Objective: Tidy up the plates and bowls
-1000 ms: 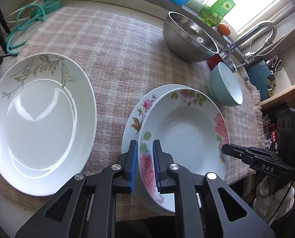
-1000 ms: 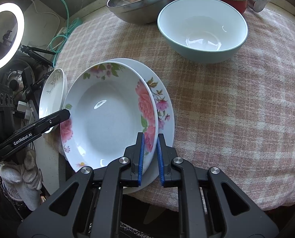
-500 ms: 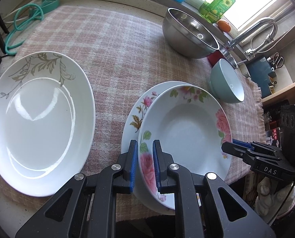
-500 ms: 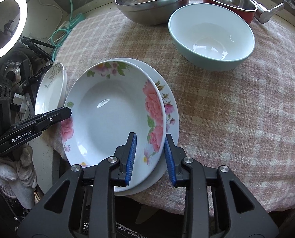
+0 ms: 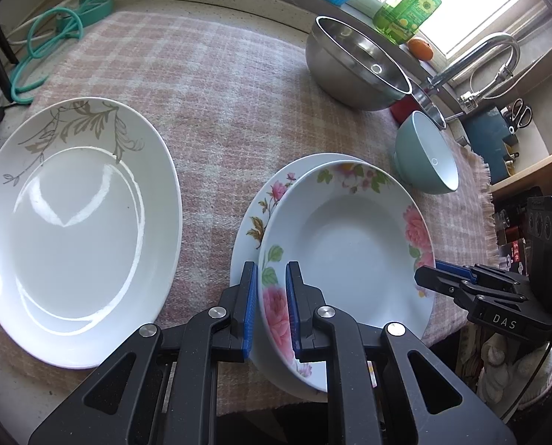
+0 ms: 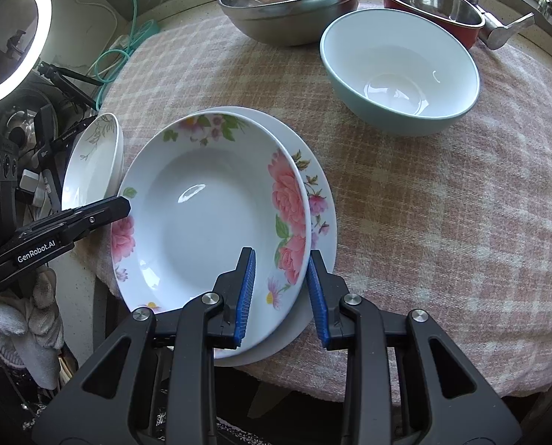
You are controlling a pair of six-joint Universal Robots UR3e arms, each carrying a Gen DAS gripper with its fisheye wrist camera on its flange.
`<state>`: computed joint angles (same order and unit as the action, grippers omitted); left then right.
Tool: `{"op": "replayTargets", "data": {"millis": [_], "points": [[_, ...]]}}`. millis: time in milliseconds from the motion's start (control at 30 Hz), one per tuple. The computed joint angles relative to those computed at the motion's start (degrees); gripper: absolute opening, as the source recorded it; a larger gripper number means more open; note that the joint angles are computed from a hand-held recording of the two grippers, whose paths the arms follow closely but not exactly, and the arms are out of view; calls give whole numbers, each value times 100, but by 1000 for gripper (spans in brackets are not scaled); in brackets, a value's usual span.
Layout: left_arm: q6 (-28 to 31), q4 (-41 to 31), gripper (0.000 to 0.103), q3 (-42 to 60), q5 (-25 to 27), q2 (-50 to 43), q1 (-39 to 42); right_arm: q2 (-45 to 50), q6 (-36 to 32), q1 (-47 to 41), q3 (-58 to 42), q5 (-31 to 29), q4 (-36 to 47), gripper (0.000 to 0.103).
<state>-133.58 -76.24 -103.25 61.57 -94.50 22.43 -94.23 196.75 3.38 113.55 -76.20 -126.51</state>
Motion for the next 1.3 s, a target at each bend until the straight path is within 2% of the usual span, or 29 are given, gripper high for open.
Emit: {"op": "replayTargets", "data": {"millis": [500,633,1067,1100,1167,1200,1300], "points": [[27,41,13,-2,-85,54,51,-222,82,34,-3,-237,-49,32],[19,-6,13,43,-148,79,120,-266,149,25,-38,-293,-82,40],[115,-275,13,102,-435,351,798,108,386,356,-554,-519,-519,40],[119,-282,13,112,-446,359,868,161,421,412,-603,-570,-582,41],[116,-269,13,118,-456,374,1002,314,460,489,-730,-604,-717,55],[112,-273,13,128,-461,370,1069,360,495,526,-761,-605,-820,57],[79,-224,13,113,-456,393,1240,555,492,635,-924,-554,-1056,57]]}}
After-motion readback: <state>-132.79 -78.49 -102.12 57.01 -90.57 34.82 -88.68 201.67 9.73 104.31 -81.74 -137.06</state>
